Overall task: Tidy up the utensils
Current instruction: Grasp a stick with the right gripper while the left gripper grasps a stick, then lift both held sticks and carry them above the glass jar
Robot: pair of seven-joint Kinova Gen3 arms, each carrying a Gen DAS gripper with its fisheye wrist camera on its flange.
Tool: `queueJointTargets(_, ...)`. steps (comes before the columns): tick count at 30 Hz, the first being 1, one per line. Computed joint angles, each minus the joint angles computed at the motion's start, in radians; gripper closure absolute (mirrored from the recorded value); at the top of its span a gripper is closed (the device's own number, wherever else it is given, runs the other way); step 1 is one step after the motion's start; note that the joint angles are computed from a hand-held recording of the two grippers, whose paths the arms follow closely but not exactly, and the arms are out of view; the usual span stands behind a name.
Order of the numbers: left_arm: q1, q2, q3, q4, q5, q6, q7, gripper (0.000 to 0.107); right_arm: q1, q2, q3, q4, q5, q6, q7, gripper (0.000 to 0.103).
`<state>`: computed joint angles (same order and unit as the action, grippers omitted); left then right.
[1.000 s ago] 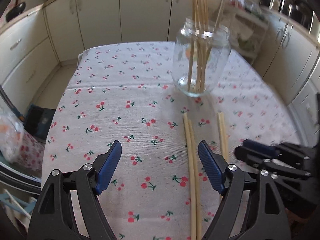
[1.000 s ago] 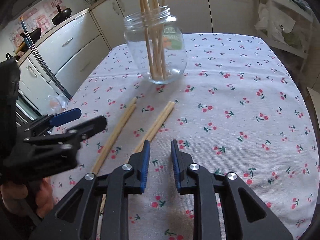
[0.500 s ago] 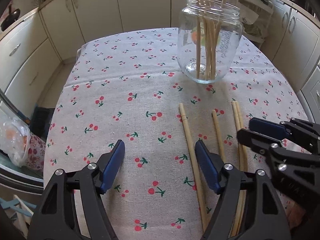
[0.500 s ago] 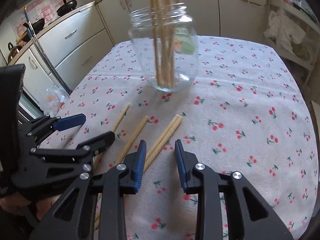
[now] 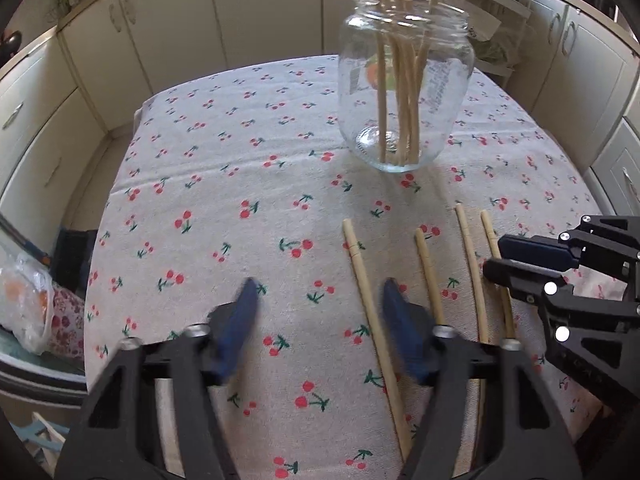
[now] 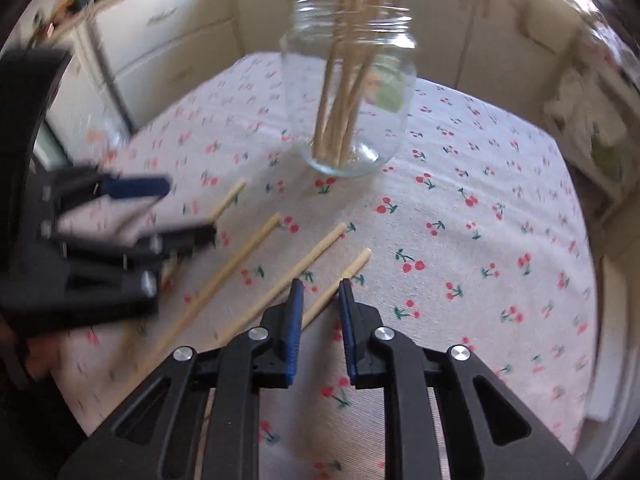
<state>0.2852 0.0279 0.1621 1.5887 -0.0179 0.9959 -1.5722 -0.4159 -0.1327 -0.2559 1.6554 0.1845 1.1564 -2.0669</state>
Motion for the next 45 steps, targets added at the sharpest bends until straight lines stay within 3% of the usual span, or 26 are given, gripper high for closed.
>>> queueJointTargets(3, 0.007, 0.034, -0.064, -0.061, 0.091, 0.067, -0.072, 0.079, 0.060, 0.006, -0.002, -0.022, -0.046, 0.034, 0.047, 0.084)
queueJointTargets(5, 0.065, 0.057, -0.154, -0.098, 0.135, 0.108, -0.097, 0.079, 0.090, 0.009, 0.003, -0.029, -0.086, 0.036, 0.061, 0.084)
queueJointTargets(7, 0.156, 0.074, -0.235, -0.120, 0.114, 0.121, -0.090, 0.079, 0.126, 0.014, -0.052, -0.036, -0.062, 0.047, 0.045, 0.084)
queueJointTargets(9, 0.222, 0.077, -0.265, -0.116, 0.058, 0.104, -0.063, 0.080, 0.106, 0.010, -0.072, -0.026, -0.016, 0.045, 0.004, 0.087)
queueJointTargets(10, 0.237, 0.074, -0.270, -0.110, 0.048, 0.094, -0.070, 0.084, 0.095, 0.007, -0.078, -0.023, -0.004, 0.045, -0.007, 0.090)
queueJointTargets(11, 0.234, 0.075, -0.264, -0.115, 0.053, 0.101, -0.076, 0.098, 0.090, 0.004, -0.074, -0.022, -0.007, 0.049, -0.004, 0.092)
queueJointTargets(12, 0.213, 0.080, -0.249, -0.129, 0.075, 0.123, -0.088, 0.102, 0.091, 0.002, -0.067, -0.024, -0.019, 0.054, 0.005, 0.094)
queueJointTargets(17, 0.198, 0.102, -0.255, -0.170, 0.119, 0.187, -0.126, 0.102, 0.116, -0.010, -0.038, -0.031, -0.076, 0.076, 0.049, 0.097)
queueJointTargets(21, 0.213, 0.117, -0.250, -0.185, 0.086, 0.188, -0.122, 0.101, 0.100, 0.017, -0.127, -0.049, 0.037, 0.111, 0.010, 0.096)
queueJointTargets(24, 0.233, 0.108, -0.266, -0.178, 0.089, 0.183, -0.125, 0.103, 0.079, -0.021, -0.078, 0.009, 0.008, 0.029, 0.003, 0.097)
queueJointTargets(28, 0.251, 0.058, -0.378, -0.135, 0.234, 0.151, -0.192, 0.103, 0.029, -0.148, 0.107, 0.122, -0.155, -0.134, -0.096, 0.097)
queueJointTargets(30, 0.204, 0.004, -0.370, -0.095, 0.316, 0.108, -0.220, 0.103, 0.037, -0.222, 0.161, 0.180, -0.236, -0.215, -0.115, 0.097)
queueJointTargets(32, 0.142, -0.041, -0.339, -0.063, 0.397, 0.061, -0.266, 0.103, 0.115, -0.296, 0.156, 0.243, -0.316, -0.296, -0.120, 0.097)
queueJointTargets(35, 0.156, -0.101, -0.382, -0.034, 0.519, -0.041, -0.324, 0.103, 0.251, -0.372, 0.098, 0.337, -0.401, -0.418, -0.108, 0.097)
queueJointTargets(37, 0.104, -0.131, -0.344, -0.010, 0.600, -0.118, -0.370, 0.103, 0.293, -0.388, 0.080, 0.368, -0.420, -0.475, -0.106, 0.097)
queueJointTargets(42, -0.127, -0.175, -0.124, 0.005, 0.745, -0.322, -0.409, 0.103, 0.372, -0.389, 0.040, 0.395, -0.432, -0.550, -0.136, 0.097)
queueJointTargets(45, -0.254, -0.173, 0.015, -0.003, 0.788, -0.444, -0.385, 0.103, 0.333, -0.386, 0.065, 0.414, -0.378, -0.573, -0.195, 0.097)
